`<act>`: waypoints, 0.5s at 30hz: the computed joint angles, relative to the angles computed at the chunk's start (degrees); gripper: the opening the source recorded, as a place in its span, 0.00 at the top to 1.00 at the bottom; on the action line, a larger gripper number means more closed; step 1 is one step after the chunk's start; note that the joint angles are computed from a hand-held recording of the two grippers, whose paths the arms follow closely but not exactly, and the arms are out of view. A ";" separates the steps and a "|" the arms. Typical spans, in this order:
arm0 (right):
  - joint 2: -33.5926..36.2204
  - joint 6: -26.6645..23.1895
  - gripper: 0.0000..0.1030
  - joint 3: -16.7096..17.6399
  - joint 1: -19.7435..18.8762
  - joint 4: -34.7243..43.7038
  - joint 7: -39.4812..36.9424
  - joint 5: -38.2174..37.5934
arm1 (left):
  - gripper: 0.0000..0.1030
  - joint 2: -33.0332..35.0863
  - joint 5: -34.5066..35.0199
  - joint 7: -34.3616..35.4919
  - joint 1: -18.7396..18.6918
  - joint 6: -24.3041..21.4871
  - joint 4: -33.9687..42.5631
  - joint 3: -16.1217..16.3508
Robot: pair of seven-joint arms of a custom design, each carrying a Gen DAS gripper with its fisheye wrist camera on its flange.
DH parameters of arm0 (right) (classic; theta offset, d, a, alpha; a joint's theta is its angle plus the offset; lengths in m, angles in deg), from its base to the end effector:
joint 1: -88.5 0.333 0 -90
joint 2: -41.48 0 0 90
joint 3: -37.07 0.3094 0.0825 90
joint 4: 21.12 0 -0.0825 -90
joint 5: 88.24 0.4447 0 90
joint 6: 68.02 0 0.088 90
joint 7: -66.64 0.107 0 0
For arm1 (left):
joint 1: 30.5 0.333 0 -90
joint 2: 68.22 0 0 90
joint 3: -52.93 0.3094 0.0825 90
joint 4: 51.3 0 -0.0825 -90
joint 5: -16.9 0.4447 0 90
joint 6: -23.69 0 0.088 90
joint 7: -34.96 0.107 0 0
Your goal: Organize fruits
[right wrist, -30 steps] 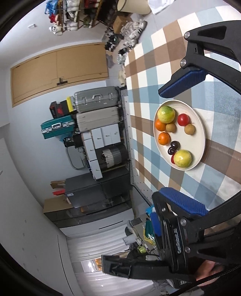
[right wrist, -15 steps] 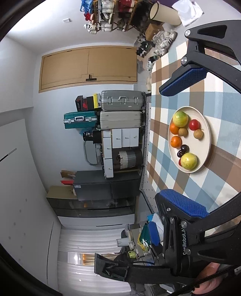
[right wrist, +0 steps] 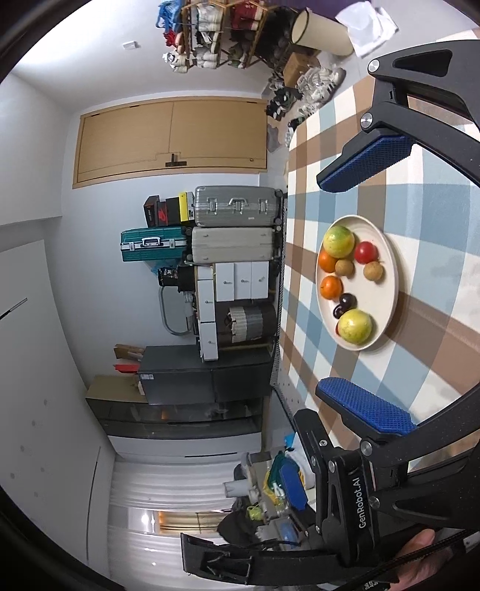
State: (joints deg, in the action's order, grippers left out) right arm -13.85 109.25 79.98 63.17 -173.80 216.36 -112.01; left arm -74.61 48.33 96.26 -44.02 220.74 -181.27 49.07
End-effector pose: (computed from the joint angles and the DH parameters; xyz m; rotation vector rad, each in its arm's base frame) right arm 0.4012 0.1974 0.5388 -1.2978 1.5269 -1.1750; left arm 0.5371 -0.2324 0.5116 -1.1495 1.8234 -1.3198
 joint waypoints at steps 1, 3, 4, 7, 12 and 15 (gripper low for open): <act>-0.64 -0.27 0.01 0.36 -0.22 -0.33 0.35 0.09 | 0.00 0.33 -2.11 2.09 0.99 0.31 -0.29 -1.19; -0.92 -0.77 0.01 0.39 -0.33 -0.72 0.49 0.02 | 0.00 0.73 -6.92 6.33 2.62 2.06 -1.22 -3.38; -0.92 -1.48 0.01 0.31 -0.25 -0.86 0.25 -0.24 | 0.00 0.97 -9.07 8.57 3.17 2.85 -1.56 -4.31; -0.38 -2.46 0.01 0.15 -0.39 -1.00 0.23 -1.19 | 0.00 1.80 -15.65 15.57 4.12 3.99 -1.80 -6.78; 0.13 -3.14 0.01 1.56 -2.10 -1.39 2.52 -2.33 | 0.00 4.12 -11.29 11.86 3.22 3.89 0.03 -5.41; 2.25 -4.00 0.01 0.29 -1.17 -0.81 2.52 -3.52 | 0.00 6.03 -8.26 8.86 3.65 3.32 1.43 -5.32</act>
State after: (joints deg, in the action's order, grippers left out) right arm -11.60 105.25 80.27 62.01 -174.61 218.87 -115.53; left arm -68.59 40.07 105.13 -40.37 224.06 -179.84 43.74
